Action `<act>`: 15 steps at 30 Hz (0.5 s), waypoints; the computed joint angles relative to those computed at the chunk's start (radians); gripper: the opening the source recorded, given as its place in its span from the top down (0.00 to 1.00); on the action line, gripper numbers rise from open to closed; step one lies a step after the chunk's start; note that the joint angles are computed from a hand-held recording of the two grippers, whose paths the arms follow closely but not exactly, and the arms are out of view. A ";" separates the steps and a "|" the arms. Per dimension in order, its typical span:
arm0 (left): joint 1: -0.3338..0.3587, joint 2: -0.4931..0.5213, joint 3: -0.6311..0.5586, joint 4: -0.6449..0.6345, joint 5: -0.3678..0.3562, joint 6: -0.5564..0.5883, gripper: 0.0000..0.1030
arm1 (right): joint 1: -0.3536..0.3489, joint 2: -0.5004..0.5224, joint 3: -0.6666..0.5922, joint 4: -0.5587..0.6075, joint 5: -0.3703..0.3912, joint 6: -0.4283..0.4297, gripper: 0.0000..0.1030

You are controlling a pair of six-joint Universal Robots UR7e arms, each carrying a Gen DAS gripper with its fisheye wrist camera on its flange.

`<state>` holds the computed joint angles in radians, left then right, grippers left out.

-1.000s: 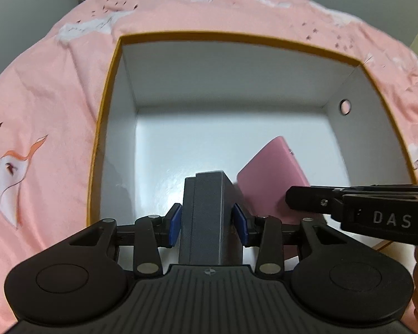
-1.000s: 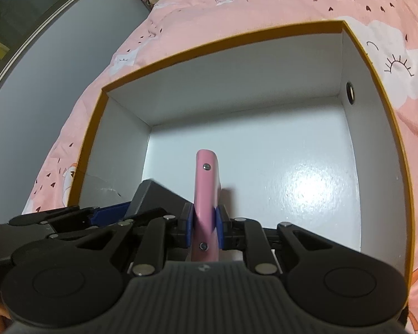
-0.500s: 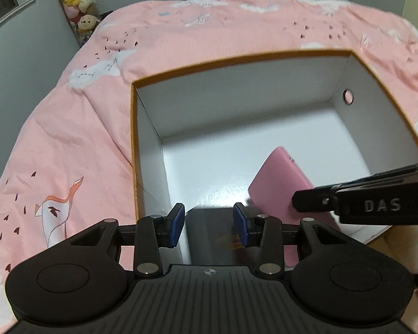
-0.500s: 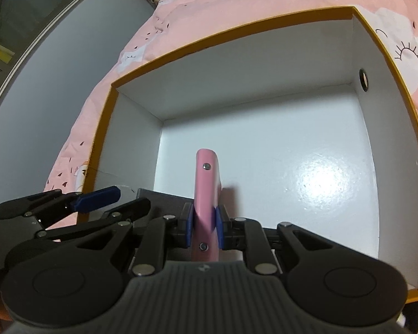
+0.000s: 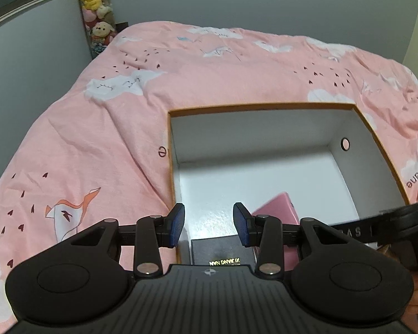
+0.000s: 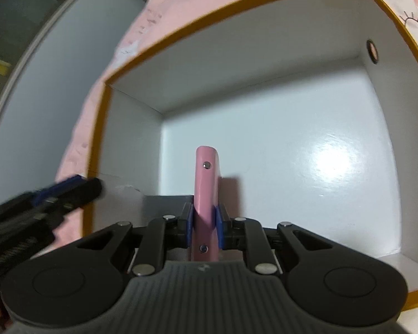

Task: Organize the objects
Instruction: 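Carry the grey book and pink wallet into the box and release both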

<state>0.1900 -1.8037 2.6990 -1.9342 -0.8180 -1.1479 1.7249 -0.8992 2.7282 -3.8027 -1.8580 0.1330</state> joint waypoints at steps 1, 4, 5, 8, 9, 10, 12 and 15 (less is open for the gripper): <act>0.003 -0.006 0.000 0.006 0.003 -0.003 0.55 | -0.005 -0.011 -0.001 0.026 0.000 -0.004 0.82; 0.014 -0.028 0.001 0.019 0.004 -0.007 0.55 | 0.012 -0.041 -0.022 0.126 -0.054 0.012 0.79; 0.018 -0.038 0.002 0.024 0.004 -0.009 0.55 | 0.035 -0.047 -0.035 0.167 -0.105 0.023 0.77; 0.013 -0.061 0.003 0.049 0.006 -0.028 0.55 | 0.060 -0.055 -0.053 0.234 -0.190 0.024 0.75; 0.012 -0.065 0.002 0.055 0.007 -0.032 0.55 | 0.059 -0.054 -0.056 0.243 -0.194 0.021 0.74; 0.011 -0.072 0.003 0.062 0.006 -0.036 0.55 | 0.061 -0.054 -0.061 0.259 -0.202 0.024 0.73; 0.010 -0.076 0.001 0.078 0.003 -0.045 0.55 | 0.074 -0.043 -0.080 0.293 -0.229 0.031 0.72; 0.017 -0.080 -0.001 0.084 0.001 -0.045 0.55 | 0.091 -0.020 -0.103 0.332 -0.252 0.030 0.73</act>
